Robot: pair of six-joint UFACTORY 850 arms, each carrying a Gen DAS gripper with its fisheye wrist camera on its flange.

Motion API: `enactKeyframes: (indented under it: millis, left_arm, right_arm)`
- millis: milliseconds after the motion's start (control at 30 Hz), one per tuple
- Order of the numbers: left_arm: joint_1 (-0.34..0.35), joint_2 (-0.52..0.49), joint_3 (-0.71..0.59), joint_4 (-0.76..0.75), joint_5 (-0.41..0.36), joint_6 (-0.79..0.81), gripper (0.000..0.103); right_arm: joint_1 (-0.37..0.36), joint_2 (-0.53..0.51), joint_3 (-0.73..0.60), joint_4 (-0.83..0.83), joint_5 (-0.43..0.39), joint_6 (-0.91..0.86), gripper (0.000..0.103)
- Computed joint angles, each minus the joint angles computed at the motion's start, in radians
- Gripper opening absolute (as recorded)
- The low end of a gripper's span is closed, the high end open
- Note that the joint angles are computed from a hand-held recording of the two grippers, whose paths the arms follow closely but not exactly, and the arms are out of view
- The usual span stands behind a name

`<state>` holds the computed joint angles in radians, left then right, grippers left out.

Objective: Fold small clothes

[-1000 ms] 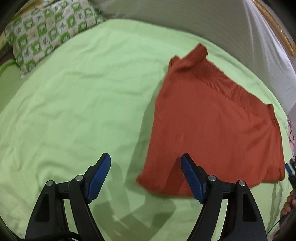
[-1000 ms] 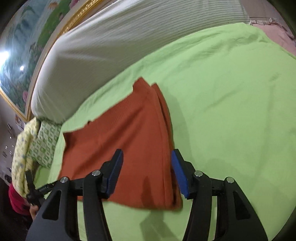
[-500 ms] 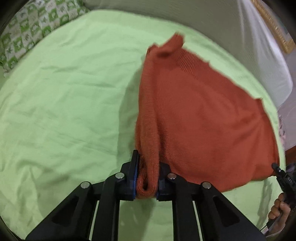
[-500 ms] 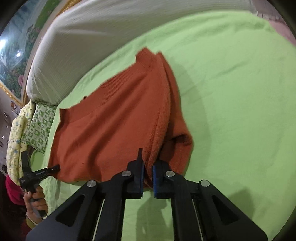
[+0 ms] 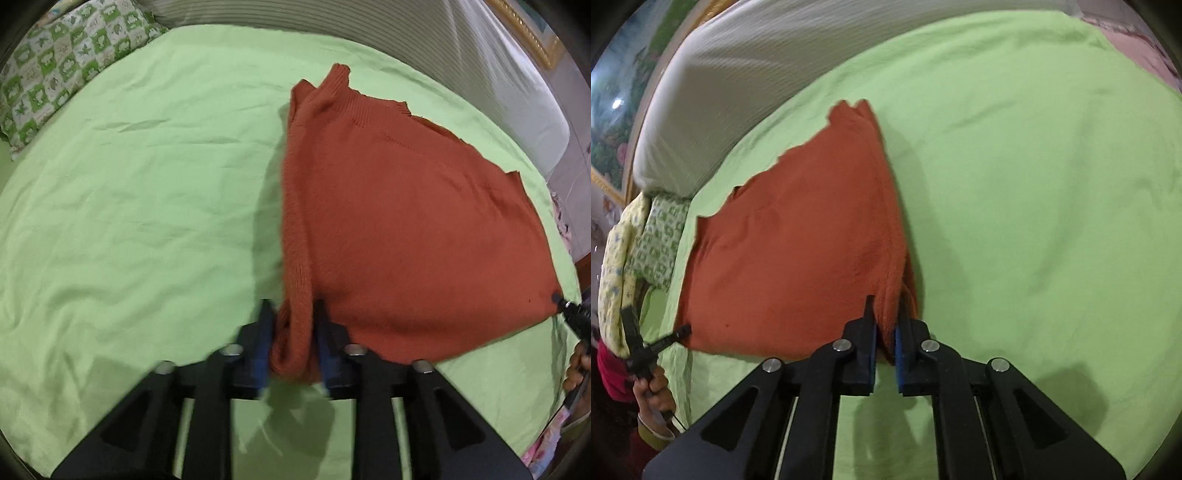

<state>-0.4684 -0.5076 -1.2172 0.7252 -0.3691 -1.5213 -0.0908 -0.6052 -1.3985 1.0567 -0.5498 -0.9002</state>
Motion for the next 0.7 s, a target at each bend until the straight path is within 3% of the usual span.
enactKeyframes:
  millis: [33,133,200,300,367,467,600,700]
  left_arm:
    - [-0.008,0.018,0.01,0.035,-0.054,-0.034,0.059]
    - [-0.034,0.083,0.046,0.196,-0.189,-0.174,0.058]
    - [-0.029,0.12,0.058,0.261,-0.185,-0.243,0.058]
    - [-0.009,0.103,-0.005,0.294,-0.112,-0.258,0.062]
    - [-0.001,0.044,-0.091,0.282,-0.082,-0.222,0.071]
    - [-0.013,-0.112,-0.298,0.191,-0.147,-0.054,0.071]
    - [-0.01,-0.272,-0.514,0.089,-0.184,0.14,0.071]
    - [0.017,-0.399,-0.688,-0.055,-0.219,0.295,0.071]
  right_arm:
    - [-0.006,0.005,0.004,0.026,-0.002,-0.003,0.013]
    - [0.004,0.075,0.05,0.061,0.131,-0.071,0.016]
    - [0.007,0.107,0.066,0.152,0.159,-0.195,0.016]
    - [0.019,0.096,0.015,0.277,0.078,-0.355,0.016]
    - [0.061,0.053,-0.068,0.233,0.048,-0.345,0.016]
    - [0.113,-0.027,-0.188,0.152,0.007,-0.311,0.018]
    - [0.192,-0.131,-0.326,-0.044,0.064,-0.228,0.034]
    - [0.203,-0.199,-0.412,-0.065,0.011,-0.25,0.045]
